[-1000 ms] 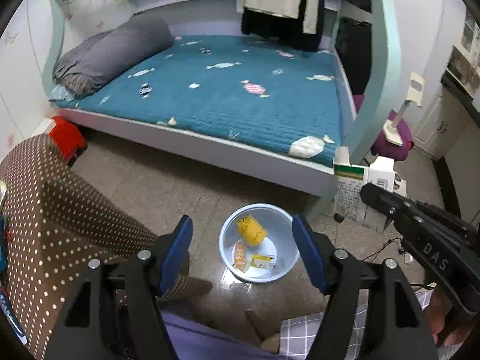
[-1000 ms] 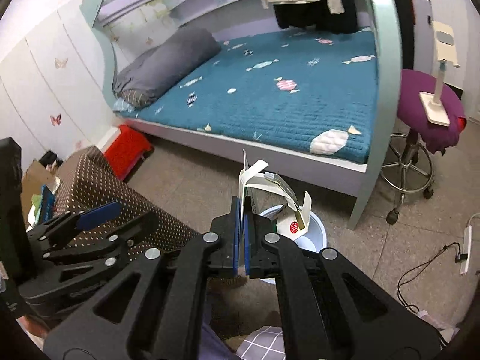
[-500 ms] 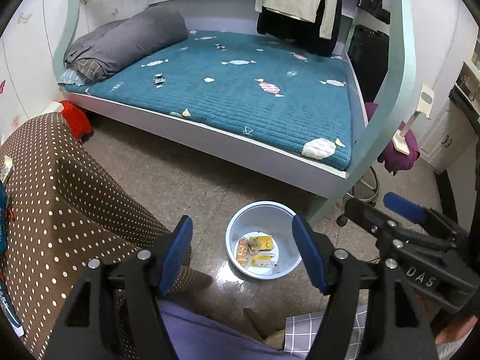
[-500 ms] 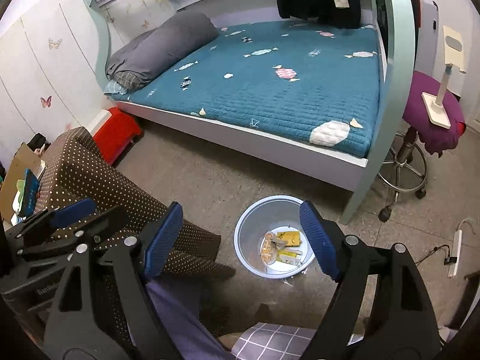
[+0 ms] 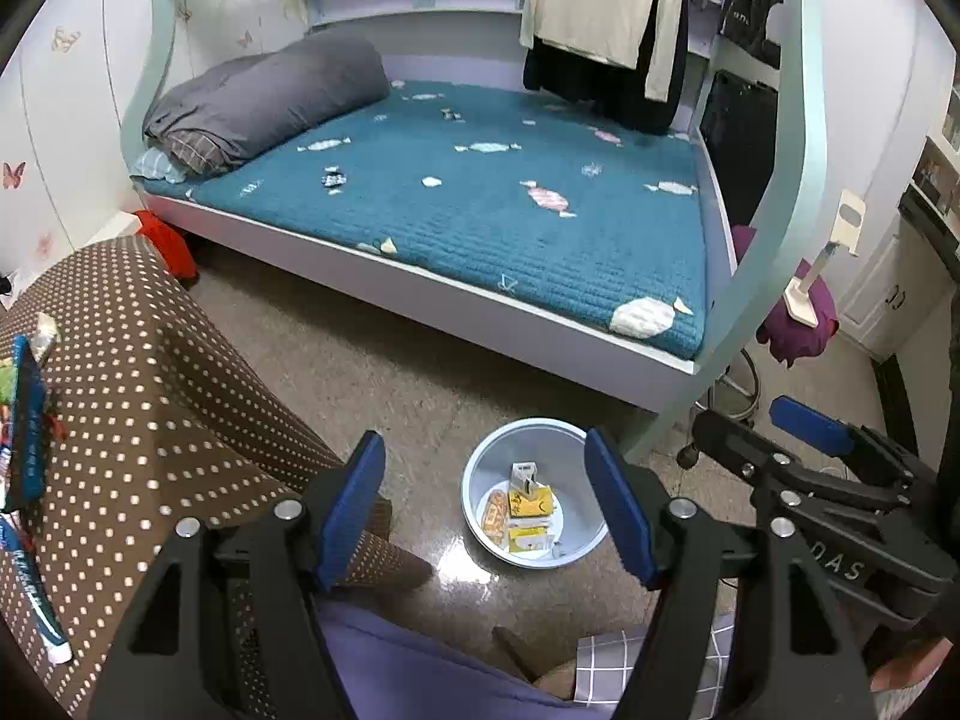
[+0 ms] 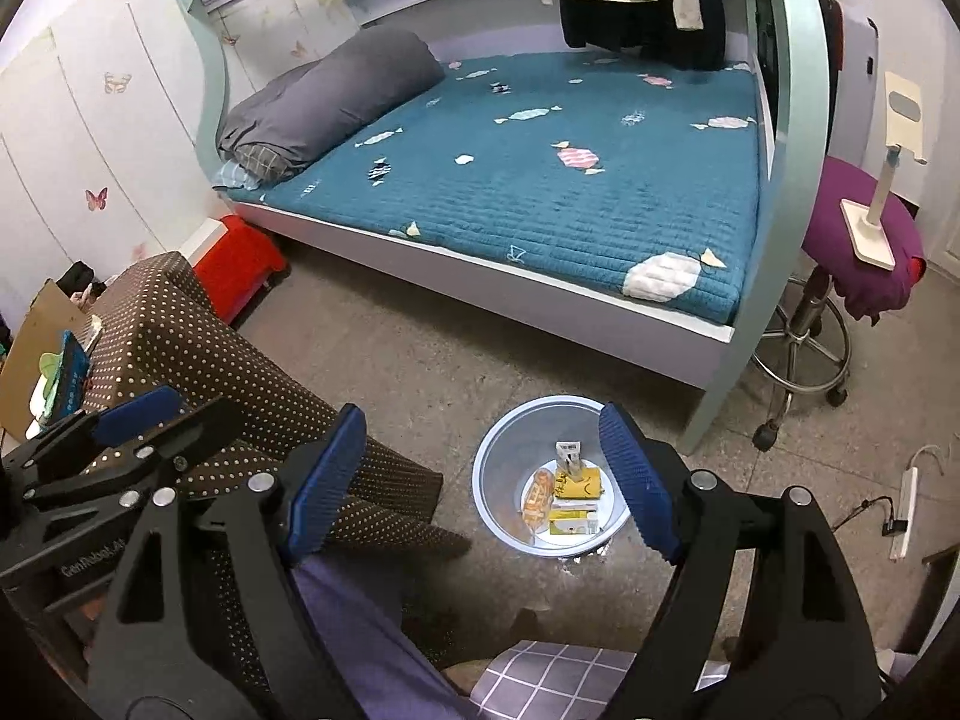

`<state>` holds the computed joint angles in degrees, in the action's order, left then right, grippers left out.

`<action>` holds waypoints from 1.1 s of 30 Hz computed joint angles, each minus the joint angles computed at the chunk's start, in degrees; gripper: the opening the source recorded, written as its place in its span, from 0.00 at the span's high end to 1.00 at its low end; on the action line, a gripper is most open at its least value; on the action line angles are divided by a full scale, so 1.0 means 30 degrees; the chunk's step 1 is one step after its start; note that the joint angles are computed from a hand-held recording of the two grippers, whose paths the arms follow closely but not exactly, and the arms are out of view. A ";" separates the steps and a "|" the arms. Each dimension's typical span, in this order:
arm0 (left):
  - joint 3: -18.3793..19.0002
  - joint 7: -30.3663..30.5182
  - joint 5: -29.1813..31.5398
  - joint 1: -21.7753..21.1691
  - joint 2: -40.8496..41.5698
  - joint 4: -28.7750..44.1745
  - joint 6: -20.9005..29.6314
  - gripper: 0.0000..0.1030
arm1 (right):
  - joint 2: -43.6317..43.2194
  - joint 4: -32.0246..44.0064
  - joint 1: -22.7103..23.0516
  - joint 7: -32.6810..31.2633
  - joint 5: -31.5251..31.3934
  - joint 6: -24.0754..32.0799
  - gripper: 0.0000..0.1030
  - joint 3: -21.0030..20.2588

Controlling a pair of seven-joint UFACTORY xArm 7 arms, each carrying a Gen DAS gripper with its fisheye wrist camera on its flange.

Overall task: Collect trash
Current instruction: 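Move both open tools back over the polka-dot table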

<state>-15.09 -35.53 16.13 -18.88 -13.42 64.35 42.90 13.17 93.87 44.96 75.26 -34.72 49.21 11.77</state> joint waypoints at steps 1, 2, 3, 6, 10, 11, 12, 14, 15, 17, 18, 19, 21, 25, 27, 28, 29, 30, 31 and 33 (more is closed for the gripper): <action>0.0017 -0.0026 0.0071 0.0024 -0.0237 -0.0114 -0.0022 0.33 | 0.0024 0.0126 0.0058 0.0022 -0.0090 0.0091 0.23 0.0002; 0.0004 -0.0067 0.0123 0.0059 -0.0412 -0.0210 -0.0011 0.33 | 0.0034 0.0198 0.0100 0.0036 -0.0138 0.0126 0.23 0.0008; -0.0035 -0.0212 0.0266 0.0150 -0.0641 -0.0300 0.0044 0.33 | 0.0077 0.0320 0.0148 0.0013 -0.0215 0.0120 0.23 0.0016; -0.0031 -0.0259 0.0257 0.0309 -0.1069 -0.0456 0.0048 0.33 | 0.0262 0.0772 0.0350 -0.0106 -0.0433 0.0238 0.23 0.0018; -0.0047 -0.0321 0.0273 0.0663 -0.1949 -0.0833 0.0061 0.31 | 0.0612 0.1415 0.0620 -0.0610 -0.0508 0.0334 0.23 -0.0032; -0.0073 -0.0342 0.0287 0.0765 -0.2152 -0.0940 0.0051 0.31 | 0.0719 0.1594 0.0671 -0.0811 -0.0450 0.0301 0.23 -0.0039; -0.0118 -0.0386 0.0316 0.0877 -0.2334 -0.0995 0.0081 0.31 | 0.0811 0.1759 0.0758 -0.0940 -0.0428 0.0302 0.23 -0.0061; -0.0184 -0.0473 0.0388 0.1110 -0.2819 -0.1236 0.0102 0.30 | 0.1152 0.2342 0.1023 -0.1172 -0.0499 0.0444 0.23 -0.0136; -0.0235 -0.0530 0.0431 0.1240 -0.3004 -0.1311 0.0148 0.29 | 0.1298 0.2592 0.1138 -0.1319 -0.0476 0.0464 0.23 -0.0180; -0.0277 -0.0651 0.0468 0.1507 -0.3474 -0.1540 0.0276 0.29 | 0.1579 0.3034 0.1357 -0.1577 -0.0432 0.0415 0.23 -0.0297; -0.0240 -0.0684 0.0427 0.1628 -0.3763 -0.1702 0.0330 0.29 | 0.1790 0.3371 0.1485 -0.1796 -0.0420 0.0412 0.23 -0.0341; -0.0260 -0.0715 0.0395 0.1744 -0.3935 -0.1774 0.0382 0.29 | 0.2002 0.3715 0.1622 -0.2014 -0.0404 0.0451 0.23 -0.0408; -0.0208 -0.0805 0.0318 0.2013 -0.4497 -0.2090 0.0500 0.29 | 0.2395 0.4328 0.1879 -0.2459 -0.0322 0.0485 0.23 -0.0541; -0.0143 -0.0958 0.0149 0.2587 -0.5507 -0.2671 0.0865 0.29 | 0.3317 0.5780 0.2451 -0.3332 0.0012 0.0617 0.23 -0.0884; -0.0081 -0.0997 0.0016 0.2835 -0.6068 -0.3039 0.1043 0.29 | 0.3874 0.6665 0.2750 -0.3890 0.0211 0.0692 0.23 -0.1079; -0.0097 -0.1134 -0.0024 0.3014 -0.6309 -0.3209 0.1118 0.29 | 0.4179 0.7153 0.2897 -0.4213 0.0341 0.0744 0.23 -0.1169; -0.0025 -0.1136 -0.0108 0.3132 -0.6552 -0.3373 0.1177 0.29 | 0.4400 0.7506 0.3045 -0.4453 0.0465 0.0787 0.23 -0.1288; 0.0021 -0.1156 -0.0185 0.3258 -0.6775 -0.3514 0.1256 0.29 | 0.4779 0.8115 0.3210 -0.4795 0.0602 0.0899 0.23 -0.1383; 0.0048 -0.1298 -0.0221 0.3467 -0.7097 -0.3708 0.1422 0.29 | 0.5106 0.8642 0.3373 -0.5064 0.0757 0.1007 0.23 -0.1510; 0.0100 -0.1434 -0.0293 0.3784 -0.7544 -0.3996 0.1640 0.29 | 0.5875 0.9870 0.3694 -0.5715 0.1171 0.1226 0.23 -0.1741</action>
<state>-14.79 -39.83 15.25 -7.53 -36.05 52.36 47.82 30.79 123.47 56.04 58.11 -31.20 52.89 6.54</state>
